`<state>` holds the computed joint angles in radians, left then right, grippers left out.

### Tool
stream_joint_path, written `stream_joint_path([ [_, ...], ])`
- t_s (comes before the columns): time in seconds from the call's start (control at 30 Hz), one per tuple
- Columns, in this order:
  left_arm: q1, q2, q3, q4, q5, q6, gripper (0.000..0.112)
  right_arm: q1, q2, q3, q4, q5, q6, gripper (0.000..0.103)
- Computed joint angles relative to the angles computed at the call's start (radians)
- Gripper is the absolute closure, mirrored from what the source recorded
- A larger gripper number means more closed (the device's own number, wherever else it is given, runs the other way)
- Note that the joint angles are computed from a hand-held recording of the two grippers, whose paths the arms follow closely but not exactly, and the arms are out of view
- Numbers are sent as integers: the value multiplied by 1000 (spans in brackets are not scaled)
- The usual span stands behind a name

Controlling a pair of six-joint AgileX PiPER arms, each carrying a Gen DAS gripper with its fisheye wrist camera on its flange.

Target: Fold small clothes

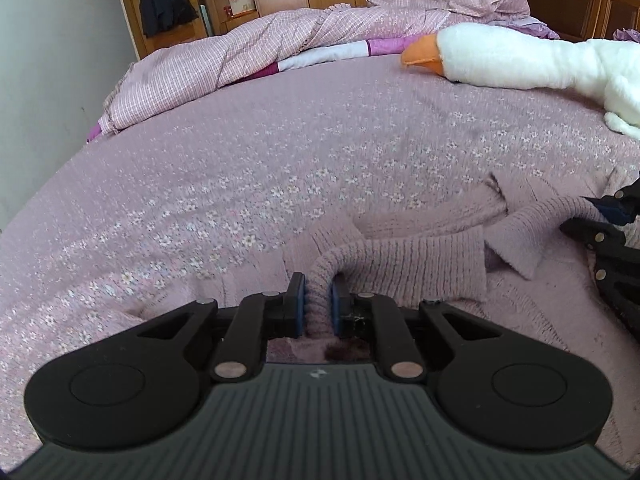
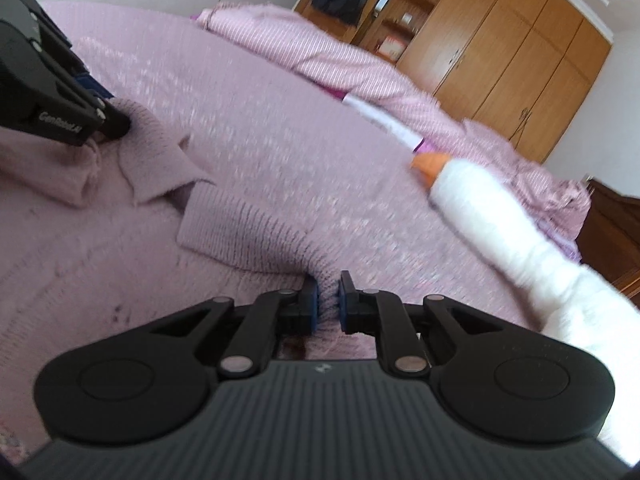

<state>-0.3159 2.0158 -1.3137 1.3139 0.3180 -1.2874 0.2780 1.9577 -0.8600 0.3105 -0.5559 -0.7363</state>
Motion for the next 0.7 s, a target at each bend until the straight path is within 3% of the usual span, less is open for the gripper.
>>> stream_joint_path([
  [0.23, -8, -22, 25, -1, 9, -11, 95, -18, 23, -4, -58, 11, 115, 87],
  [0.3, -19, -38, 31, -21, 32, 2, 78, -21, 11, 7, -64, 14, 134, 85],
  [0.43, -23, -75, 49, -85, 41, 54, 58, -56, -21, 12, -153, 53, 248, 71],
  [0.53, -19, -128, 88, -125, 23, 89, 49, -82, -57, 40, -228, 54, 347, 62],
  [0.7, -9, -239, 167, -204, -2, 160, 36, -131, -128, 105, -349, 38, 488, 61],
])
